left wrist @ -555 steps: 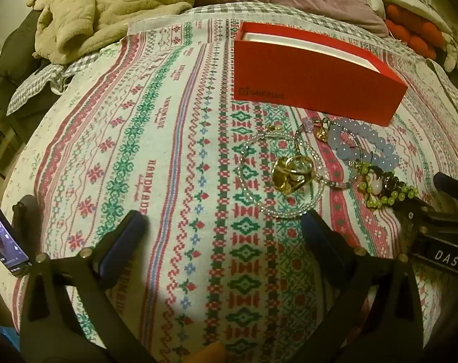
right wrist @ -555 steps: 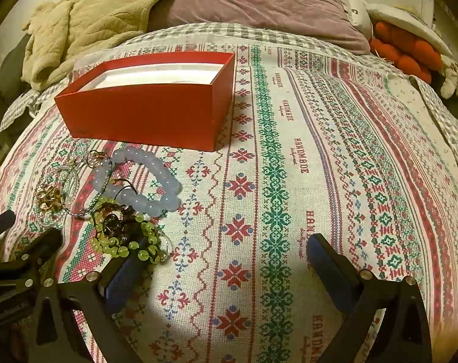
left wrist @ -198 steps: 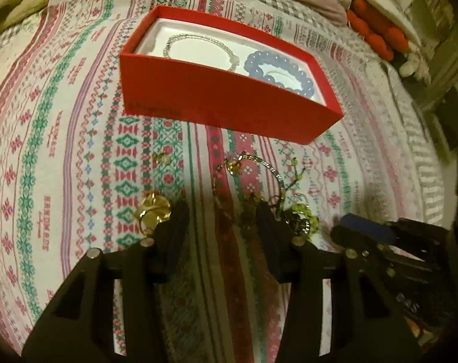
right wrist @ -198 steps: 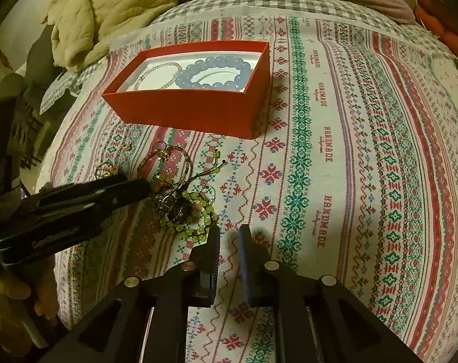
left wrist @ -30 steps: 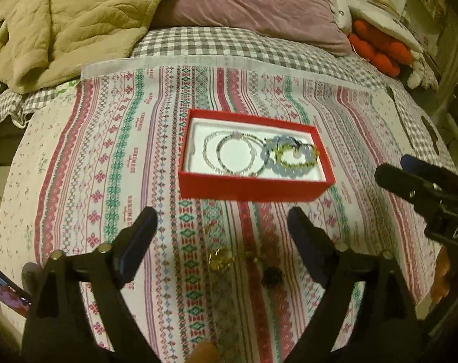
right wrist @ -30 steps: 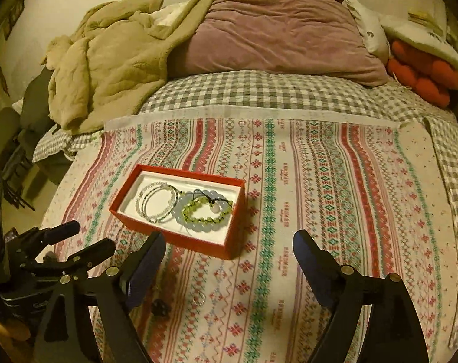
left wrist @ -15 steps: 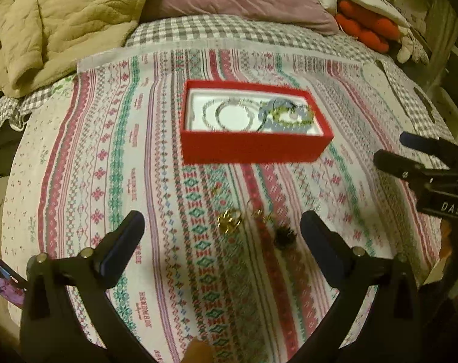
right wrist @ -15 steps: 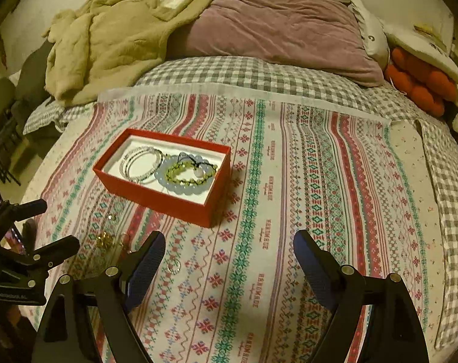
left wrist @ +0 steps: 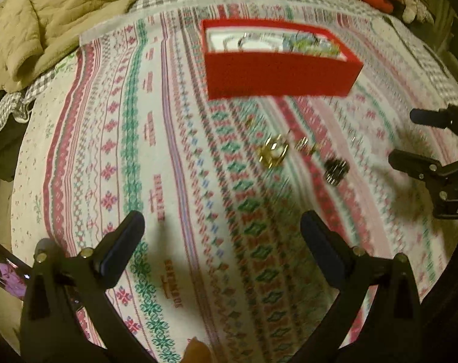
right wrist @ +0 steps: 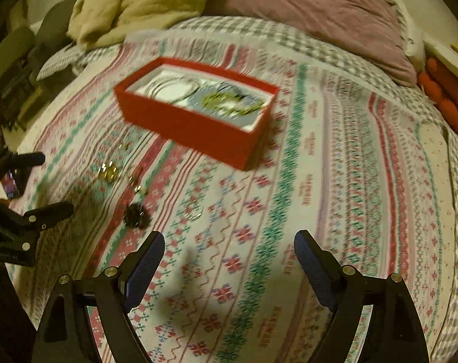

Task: Organize jewelry
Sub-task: 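Move both open tools back toward the gold rings and black earring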

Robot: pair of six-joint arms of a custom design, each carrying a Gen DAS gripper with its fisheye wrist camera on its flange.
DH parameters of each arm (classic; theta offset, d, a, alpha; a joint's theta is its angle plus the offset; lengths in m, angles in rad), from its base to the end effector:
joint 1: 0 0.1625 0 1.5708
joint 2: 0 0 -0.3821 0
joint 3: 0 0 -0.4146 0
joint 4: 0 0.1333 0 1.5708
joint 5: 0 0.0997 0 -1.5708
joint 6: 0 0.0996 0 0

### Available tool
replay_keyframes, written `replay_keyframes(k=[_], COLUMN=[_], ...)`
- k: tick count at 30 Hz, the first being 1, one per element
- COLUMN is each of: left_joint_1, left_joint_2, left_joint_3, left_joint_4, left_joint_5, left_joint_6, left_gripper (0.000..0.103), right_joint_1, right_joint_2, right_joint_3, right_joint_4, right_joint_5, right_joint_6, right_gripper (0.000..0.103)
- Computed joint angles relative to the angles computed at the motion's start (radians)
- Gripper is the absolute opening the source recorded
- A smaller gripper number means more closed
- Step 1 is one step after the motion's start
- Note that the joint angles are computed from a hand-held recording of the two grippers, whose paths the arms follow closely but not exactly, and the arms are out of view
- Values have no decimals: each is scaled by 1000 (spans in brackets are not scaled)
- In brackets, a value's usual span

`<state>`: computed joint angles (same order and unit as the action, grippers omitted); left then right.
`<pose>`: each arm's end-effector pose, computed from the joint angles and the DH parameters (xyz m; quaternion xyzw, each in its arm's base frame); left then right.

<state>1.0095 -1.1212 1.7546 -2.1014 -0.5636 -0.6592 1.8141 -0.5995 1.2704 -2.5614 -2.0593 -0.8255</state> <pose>-0.1320 -0.6186 0.1981 -0.0180 0.8749 -0.2393 0.4207 0.2677 -0.7192 0.0682 0.4548 -0.8440 0.0794 0.2730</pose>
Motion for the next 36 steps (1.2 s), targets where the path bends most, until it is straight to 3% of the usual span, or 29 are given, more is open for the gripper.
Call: replay_keyframes(k=[6,11,19,28,36], left_joint_1=[14,30,26,32,33], left_joint_2=[-4,-11,-3,-2,1], left_joint_3=[24,57,97,69,53], left_joint_4=[3,-94,-220,-164,-149], left_joint_5=[-3,-25,8,-13,-23], left_joint_6=[11,67,142,136,143], left_gripper=[102,103,103,103,103], right_joint_1=[4,2,-10,-1,6], right_joint_2=[0,17,45,62,63], right_joint_3=[51,72,64,42,36], right_joint_4=[28,25,-14,-15,6], right_joint_5=[23,30,73,75,107], right_joint_6=[-31,-44,-30,-16,-32], right_gripper=[89,89,92,91,66])
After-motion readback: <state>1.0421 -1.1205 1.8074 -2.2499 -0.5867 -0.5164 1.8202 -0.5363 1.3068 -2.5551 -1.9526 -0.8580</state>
